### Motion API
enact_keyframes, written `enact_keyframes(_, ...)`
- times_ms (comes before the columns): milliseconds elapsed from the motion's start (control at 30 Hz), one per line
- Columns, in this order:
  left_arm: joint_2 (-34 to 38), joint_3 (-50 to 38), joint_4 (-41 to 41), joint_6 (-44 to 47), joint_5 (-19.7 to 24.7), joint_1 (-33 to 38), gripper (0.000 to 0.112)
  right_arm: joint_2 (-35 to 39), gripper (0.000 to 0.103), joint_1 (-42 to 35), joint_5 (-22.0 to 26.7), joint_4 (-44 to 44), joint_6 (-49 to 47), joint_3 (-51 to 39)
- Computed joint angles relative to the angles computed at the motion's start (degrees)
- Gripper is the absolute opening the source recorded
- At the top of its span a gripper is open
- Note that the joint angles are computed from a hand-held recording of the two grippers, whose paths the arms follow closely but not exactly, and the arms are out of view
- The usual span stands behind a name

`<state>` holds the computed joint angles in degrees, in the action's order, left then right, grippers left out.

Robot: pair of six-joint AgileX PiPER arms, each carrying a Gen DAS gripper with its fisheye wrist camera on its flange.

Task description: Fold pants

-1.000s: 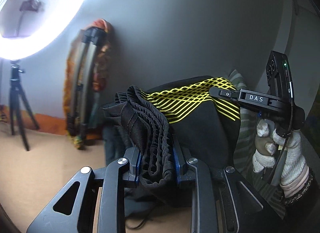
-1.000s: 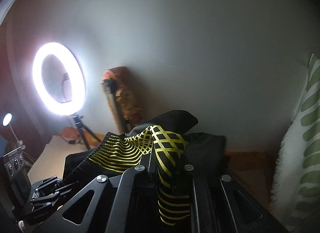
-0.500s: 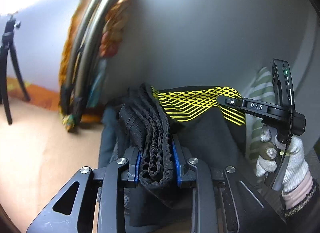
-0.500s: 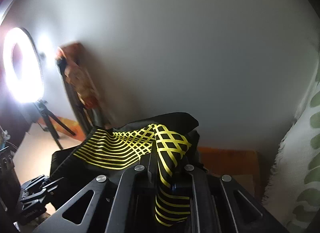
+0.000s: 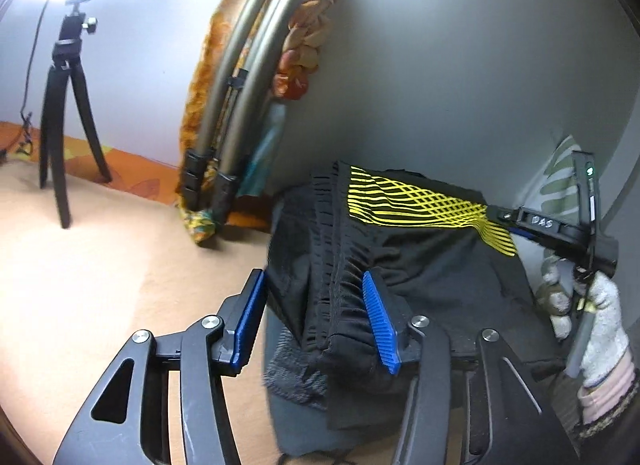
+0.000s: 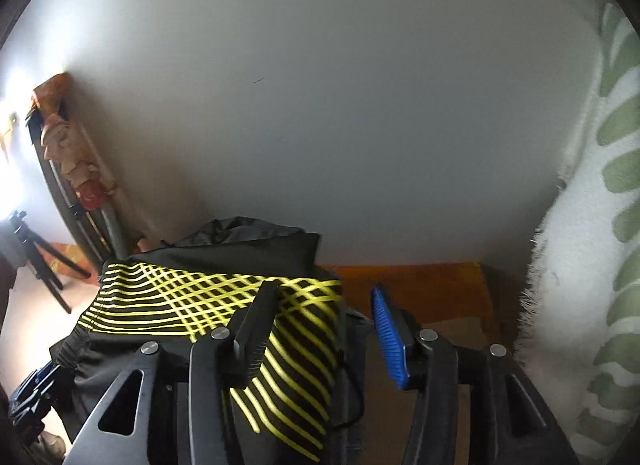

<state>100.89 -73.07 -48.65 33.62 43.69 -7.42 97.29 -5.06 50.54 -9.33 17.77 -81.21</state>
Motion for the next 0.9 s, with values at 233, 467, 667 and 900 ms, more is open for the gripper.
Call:
enact_keyframes(233,-0.1,-7.0,10.2,-6.5,10.5,3.4,0.049,-6.1,0.052,-0.5,1.4,-1.3,3.5,2.5)
enact_keyframes(467,-3.7,-8.5,11.1,-6.8,15.0,5.0,0.049,-13.1,0.054,1.7,3.6,-0.7,6.2,5.4)
enact_keyframes(667,-8.9,-8.1,11.4,-5.8,19.0,5.6,0.049,-20.0,0.055,6.4,6.7,-2.3,10.3,7.9)
enact_keyframes(900,-16.8,-5.0,8.0,1.4,22.7,9.4,0.063,-29.1,0.058,20.3,12.7,-9.4,22.9,11.3)
